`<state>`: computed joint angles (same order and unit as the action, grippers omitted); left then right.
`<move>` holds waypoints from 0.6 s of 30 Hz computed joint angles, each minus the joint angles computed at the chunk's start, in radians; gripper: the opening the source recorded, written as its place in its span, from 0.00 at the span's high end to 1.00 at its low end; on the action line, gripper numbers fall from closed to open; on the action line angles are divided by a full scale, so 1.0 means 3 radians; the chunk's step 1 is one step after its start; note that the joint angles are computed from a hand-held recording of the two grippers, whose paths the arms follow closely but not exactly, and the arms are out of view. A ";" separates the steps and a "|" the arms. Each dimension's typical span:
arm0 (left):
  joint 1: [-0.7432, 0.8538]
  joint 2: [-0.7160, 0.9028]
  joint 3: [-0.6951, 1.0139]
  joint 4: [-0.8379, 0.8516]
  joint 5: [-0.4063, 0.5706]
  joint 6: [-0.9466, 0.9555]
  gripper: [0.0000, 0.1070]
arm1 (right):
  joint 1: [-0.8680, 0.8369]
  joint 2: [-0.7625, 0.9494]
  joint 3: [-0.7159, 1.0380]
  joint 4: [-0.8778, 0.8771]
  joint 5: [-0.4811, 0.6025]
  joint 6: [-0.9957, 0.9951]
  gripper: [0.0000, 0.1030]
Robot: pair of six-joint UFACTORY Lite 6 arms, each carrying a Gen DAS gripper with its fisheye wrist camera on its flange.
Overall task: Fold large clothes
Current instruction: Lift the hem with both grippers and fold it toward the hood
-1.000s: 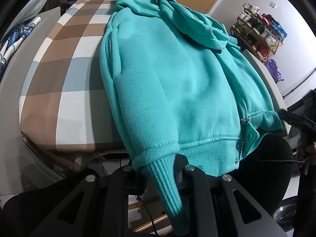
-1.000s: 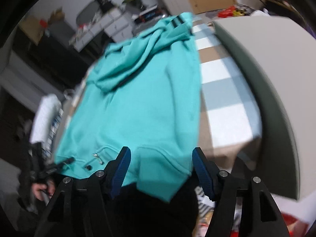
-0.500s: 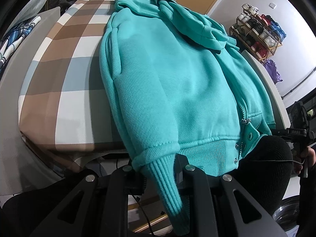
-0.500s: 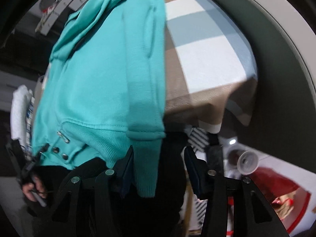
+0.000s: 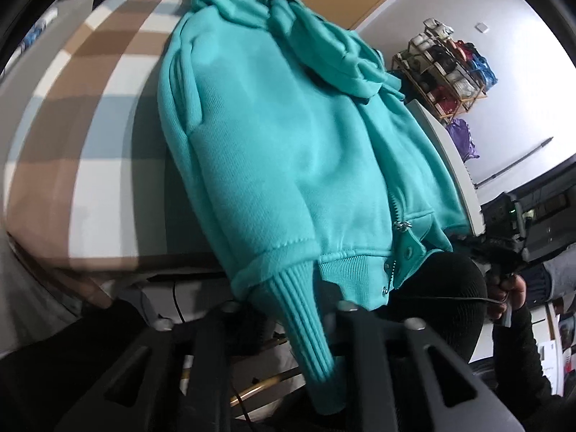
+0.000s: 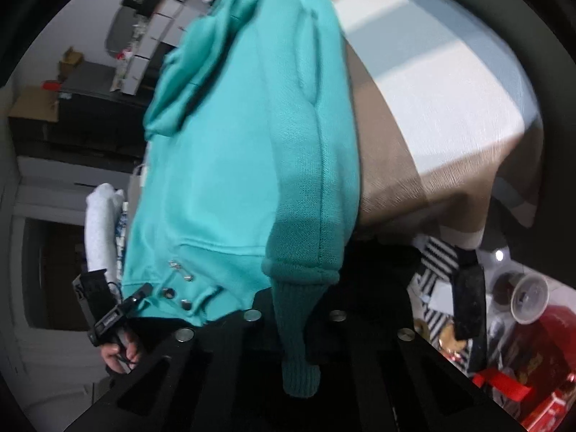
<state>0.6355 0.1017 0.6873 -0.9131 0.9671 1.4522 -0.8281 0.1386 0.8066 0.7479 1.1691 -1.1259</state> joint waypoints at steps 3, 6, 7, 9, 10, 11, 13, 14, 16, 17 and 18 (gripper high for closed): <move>0.0118 -0.0051 0.0198 0.0064 0.0345 -0.0095 0.95 | -0.0160 -0.0212 0.0034 0.0230 0.0409 -0.0202 0.95; 0.0275 -0.0041 0.0469 -0.0028 0.0711 -0.0202 0.95 | -0.0342 -0.0320 0.0165 0.0529 0.0841 -0.0250 0.96; 0.0319 -0.0029 0.0532 -0.0067 0.0801 -0.0215 0.95 | -0.0381 -0.0344 0.0237 0.0617 0.0953 -0.0244 0.96; 0.0288 -0.0030 0.0577 -0.0111 0.0776 -0.0247 0.95 | -0.0413 -0.0351 0.0278 0.0708 0.1002 -0.0260 0.96; 0.0245 -0.0040 0.0557 -0.0103 0.0708 -0.0256 0.95 | -0.0417 -0.0312 0.0295 0.0735 0.1003 -0.0261 0.96; 0.0191 -0.0042 0.0517 -0.0083 0.0642 -0.0249 0.95 | -0.0415 -0.0257 0.0303 0.0745 0.0966 -0.0246 0.96; 0.0105 -0.0018 0.0433 -0.0021 0.0493 -0.0298 0.95 | -0.0396 -0.0140 0.0301 0.0713 0.0872 -0.0231 0.96; 0.0057 -0.0012 0.0388 0.0003 0.0437 -0.0311 0.94 | -0.0380 -0.0112 0.0286 0.0667 0.0822 -0.0231 0.96; -0.0064 0.0055 0.0389 0.0132 0.0298 -0.0456 0.93 | -0.0341 -0.0137 0.0232 0.0620 0.0734 -0.0226 0.96; -0.0082 0.0123 0.0433 0.0179 0.0294 -0.0538 0.93 | -0.0333 -0.0130 0.0217 0.0565 0.0693 -0.0248 0.96; -0.0075 0.0241 0.0500 0.0237 0.0323 -0.0629 0.88 | -0.0316 -0.0112 0.0209 0.0512 0.0654 -0.0249 0.95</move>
<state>0.6129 0.1741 0.8375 -0.8420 1.0639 1.2635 -0.9229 0.1050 0.8694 0.9017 1.3651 -1.2005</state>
